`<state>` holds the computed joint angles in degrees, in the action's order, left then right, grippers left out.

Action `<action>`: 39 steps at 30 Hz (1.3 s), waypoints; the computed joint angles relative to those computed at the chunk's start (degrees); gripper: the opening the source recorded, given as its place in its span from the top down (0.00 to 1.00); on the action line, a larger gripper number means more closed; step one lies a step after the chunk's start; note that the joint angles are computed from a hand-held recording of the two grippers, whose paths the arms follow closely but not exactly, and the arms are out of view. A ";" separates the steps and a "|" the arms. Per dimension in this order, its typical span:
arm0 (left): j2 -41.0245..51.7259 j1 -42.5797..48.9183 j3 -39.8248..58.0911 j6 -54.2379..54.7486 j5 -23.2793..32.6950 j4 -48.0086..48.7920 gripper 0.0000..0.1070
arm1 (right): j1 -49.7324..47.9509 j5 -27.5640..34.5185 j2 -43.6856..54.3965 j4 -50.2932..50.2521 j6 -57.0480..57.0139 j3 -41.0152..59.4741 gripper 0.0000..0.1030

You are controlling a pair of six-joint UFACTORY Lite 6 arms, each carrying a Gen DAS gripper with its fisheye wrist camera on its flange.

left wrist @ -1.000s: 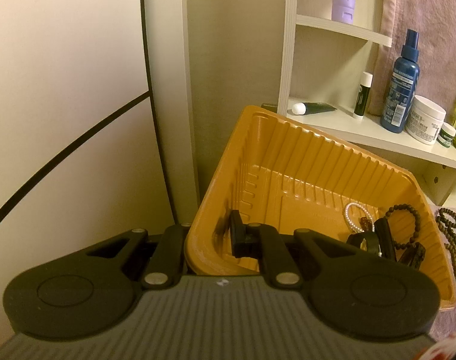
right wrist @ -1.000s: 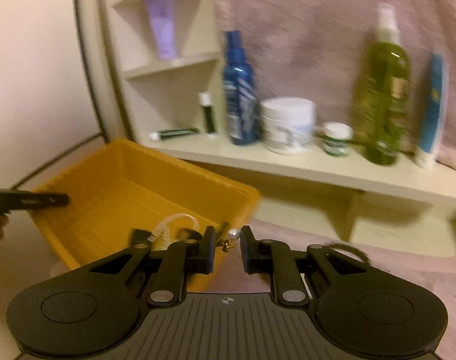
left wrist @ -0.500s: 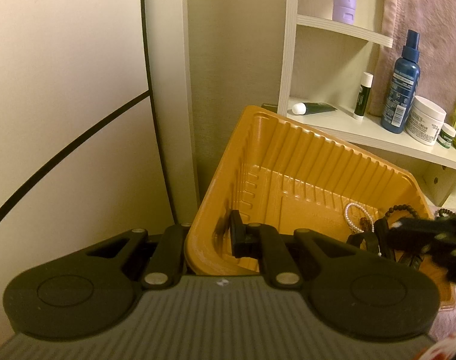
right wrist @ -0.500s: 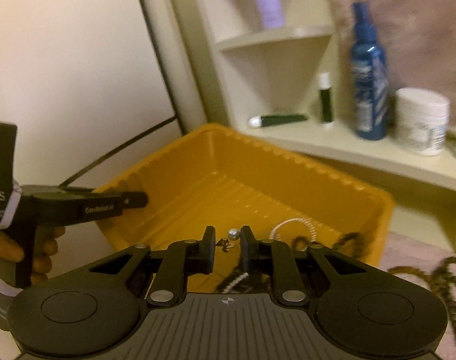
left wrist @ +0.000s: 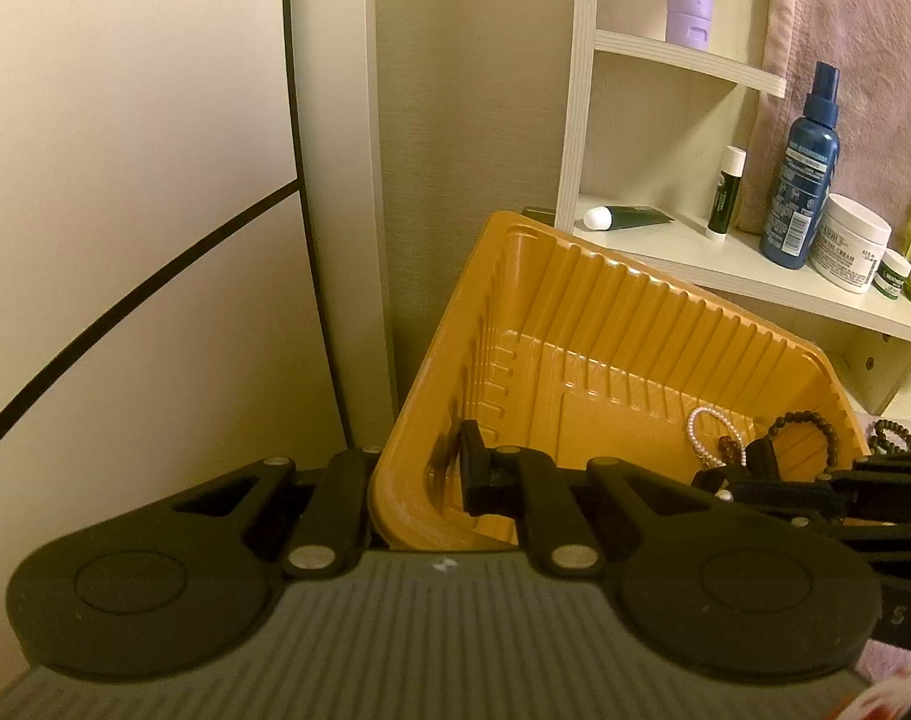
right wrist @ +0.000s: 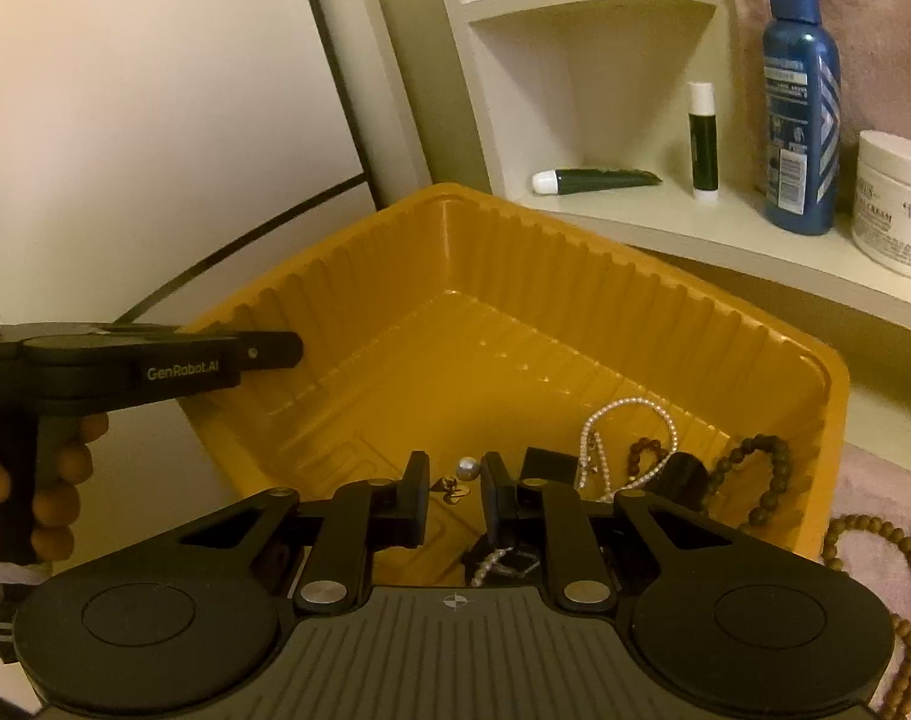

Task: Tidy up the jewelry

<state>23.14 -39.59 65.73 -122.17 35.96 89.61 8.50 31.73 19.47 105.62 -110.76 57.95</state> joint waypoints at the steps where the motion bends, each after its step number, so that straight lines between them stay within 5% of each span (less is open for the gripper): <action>1: 0.00 0.00 0.00 0.00 0.00 0.00 0.90 | 0.11 -0.12 -0.07 -0.19 0.16 0.08 0.75; 5: -0.07 0.02 -0.07 -0.04 -0.04 0.07 0.90 | 0.03 0.38 -1.19 3.12 -2.02 -1.13 0.57; 12: -0.07 -0.10 -0.05 -0.19 0.16 0.08 0.90 | -2.99 3.23 -7.35 4.09 -1.47 -5.73 0.56; 25: -0.11 -0.28 -0.19 -0.16 0.51 0.08 0.90 | -24.28 13.01 -18.82 -8.87 4.52 -17.58 0.53; 39: 0.38 -0.24 0.03 0.11 0.86 0.41 0.90 | -42.50 15.02 -21.99 -19.20 6.23 -22.68 0.52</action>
